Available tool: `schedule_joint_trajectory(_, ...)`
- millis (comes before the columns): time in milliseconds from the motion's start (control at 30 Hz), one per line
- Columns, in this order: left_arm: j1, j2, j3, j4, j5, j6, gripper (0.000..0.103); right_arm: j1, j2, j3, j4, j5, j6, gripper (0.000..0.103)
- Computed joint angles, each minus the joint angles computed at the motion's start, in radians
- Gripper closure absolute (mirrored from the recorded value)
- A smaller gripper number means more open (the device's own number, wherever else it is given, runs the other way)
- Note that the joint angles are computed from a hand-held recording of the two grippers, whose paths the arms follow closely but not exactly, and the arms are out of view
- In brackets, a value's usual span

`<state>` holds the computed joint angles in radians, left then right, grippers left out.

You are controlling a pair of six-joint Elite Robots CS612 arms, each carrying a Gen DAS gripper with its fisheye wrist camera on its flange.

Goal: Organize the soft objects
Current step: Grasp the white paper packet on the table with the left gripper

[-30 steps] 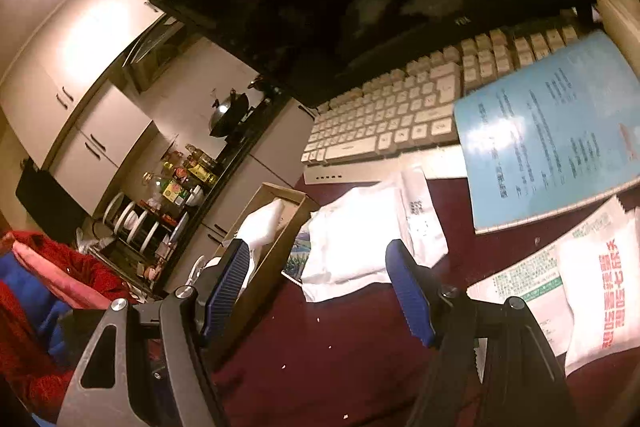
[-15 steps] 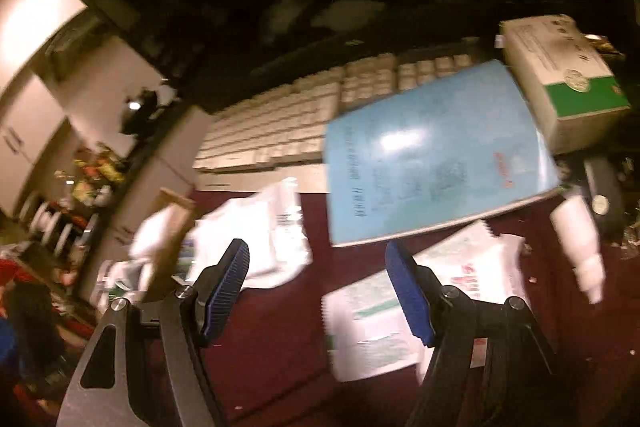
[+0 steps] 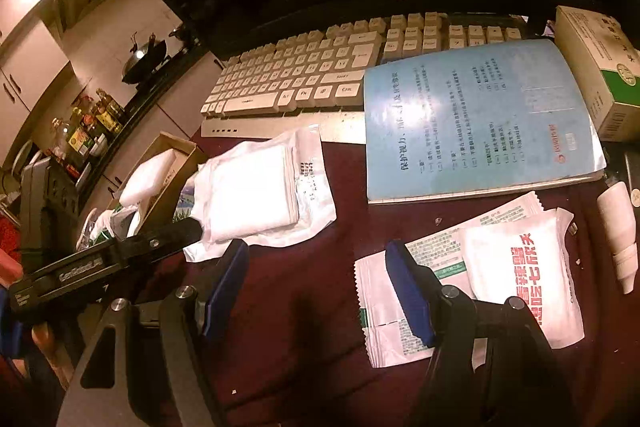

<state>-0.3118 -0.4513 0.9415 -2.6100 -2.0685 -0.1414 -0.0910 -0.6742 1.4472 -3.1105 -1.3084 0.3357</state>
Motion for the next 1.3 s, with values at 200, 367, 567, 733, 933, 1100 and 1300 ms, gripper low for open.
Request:
schedule_joint_trajectory(200,0.000,-0.004,0.009,0.005,-0.031,0.000,0.099,0.000,0.001,-0.002,0.008,-0.006,0.007,0.032)
schedule_joint_trajectory(367,0.018,-0.052,0.101,-0.092,-0.091,0.006,0.100,-0.001,0.003,-0.002,-0.007,-0.009,0.011,0.032)
schedule_joint_trajectory(567,0.050,-0.096,0.197,-0.143,-0.147,-0.016,0.100,-0.003,0.001,0.007,-0.019,-0.007,0.017,0.032)
schedule_joint_trajectory(733,0.059,-0.099,0.205,-0.111,-0.164,-0.021,0.099,-0.001,0.002,0.005,-0.022,0.003,0.003,0.032)
schedule_joint_trajectory(933,0.045,-0.075,0.150,-0.036,-0.134,-0.013,0.059,-0.003,0.014,-0.006,-0.056,0.091,-0.016,0.032)
schedule_joint_trajectory(1100,0.040,-0.037,0.077,0.021,-0.136,-0.042,0.059,0.029,0.026,-0.068,0.054,0.064,-0.138,0.039)
schedule_joint_trajectory(1300,0.045,0.005,0.008,0.042,-0.179,-0.115,0.059,0.044,0.052,-0.117,0.152,0.056,-0.204,0.069)
